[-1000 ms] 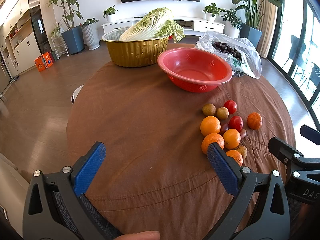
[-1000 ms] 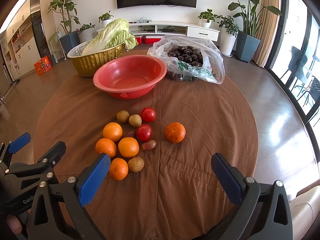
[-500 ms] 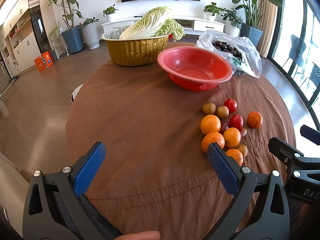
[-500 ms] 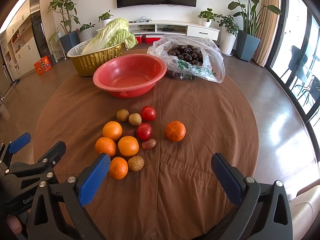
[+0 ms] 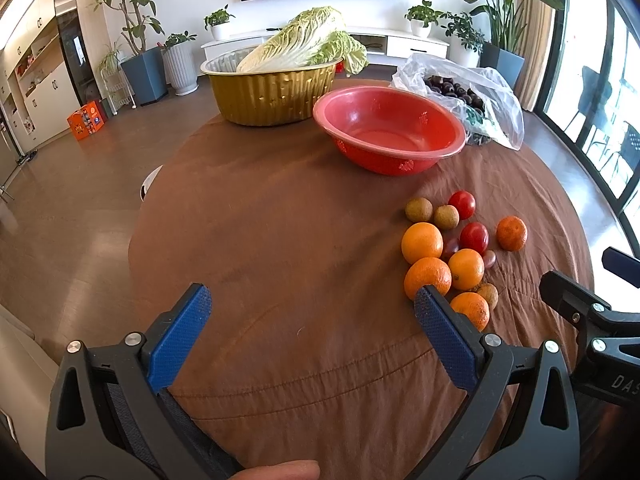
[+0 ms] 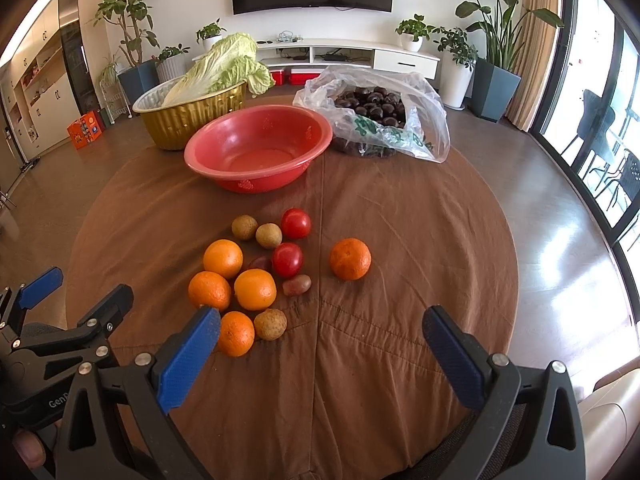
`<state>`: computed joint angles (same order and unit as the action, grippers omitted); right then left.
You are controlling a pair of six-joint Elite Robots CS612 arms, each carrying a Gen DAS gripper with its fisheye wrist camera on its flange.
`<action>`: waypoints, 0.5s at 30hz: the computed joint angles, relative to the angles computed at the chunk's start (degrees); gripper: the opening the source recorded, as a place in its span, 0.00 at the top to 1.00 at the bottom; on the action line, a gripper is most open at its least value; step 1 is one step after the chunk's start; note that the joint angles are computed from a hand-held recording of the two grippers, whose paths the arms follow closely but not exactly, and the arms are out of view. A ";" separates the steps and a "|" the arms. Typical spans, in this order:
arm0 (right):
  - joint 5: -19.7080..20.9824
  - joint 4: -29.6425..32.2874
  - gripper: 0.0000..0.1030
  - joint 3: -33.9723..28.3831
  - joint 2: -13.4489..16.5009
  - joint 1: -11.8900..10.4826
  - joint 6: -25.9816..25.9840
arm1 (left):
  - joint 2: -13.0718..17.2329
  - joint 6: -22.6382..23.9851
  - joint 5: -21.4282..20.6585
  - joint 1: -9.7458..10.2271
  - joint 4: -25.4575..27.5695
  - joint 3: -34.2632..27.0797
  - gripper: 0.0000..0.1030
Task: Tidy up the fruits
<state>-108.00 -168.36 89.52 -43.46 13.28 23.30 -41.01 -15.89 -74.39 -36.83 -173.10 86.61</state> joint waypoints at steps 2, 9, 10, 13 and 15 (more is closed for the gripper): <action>0.04 0.08 0.00 0.00 -0.02 -0.05 0.00 | 0.08 0.12 -0.08 0.00 0.25 -0.13 0.00; 1.76 -1.23 0.00 1.16 -0.49 -0.77 -1.33 | 0.67 2.66 -2.58 0.64 0.15 -0.89 0.00; 2.25 -1.69 0.00 1.51 -0.57 -0.95 -1.84 | 0.76 3.47 -3.48 0.81 -0.32 -0.95 0.00; 2.88 -3.22 0.00 2.59 -0.90 -1.44 -3.84 | 1.37 7.85 -8.38 1.53 -2.07 -1.54 0.00; 3.94 -4.44 0.00 3.42 -1.09 -1.84 -5.35 | 1.86 11.50 -12.26 2.00 -1.20 -2.49 0.00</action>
<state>-104.06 -172.80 92.93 -44.55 11.45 17.96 -39.15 -4.40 -86.64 -34.84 -174.31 84.12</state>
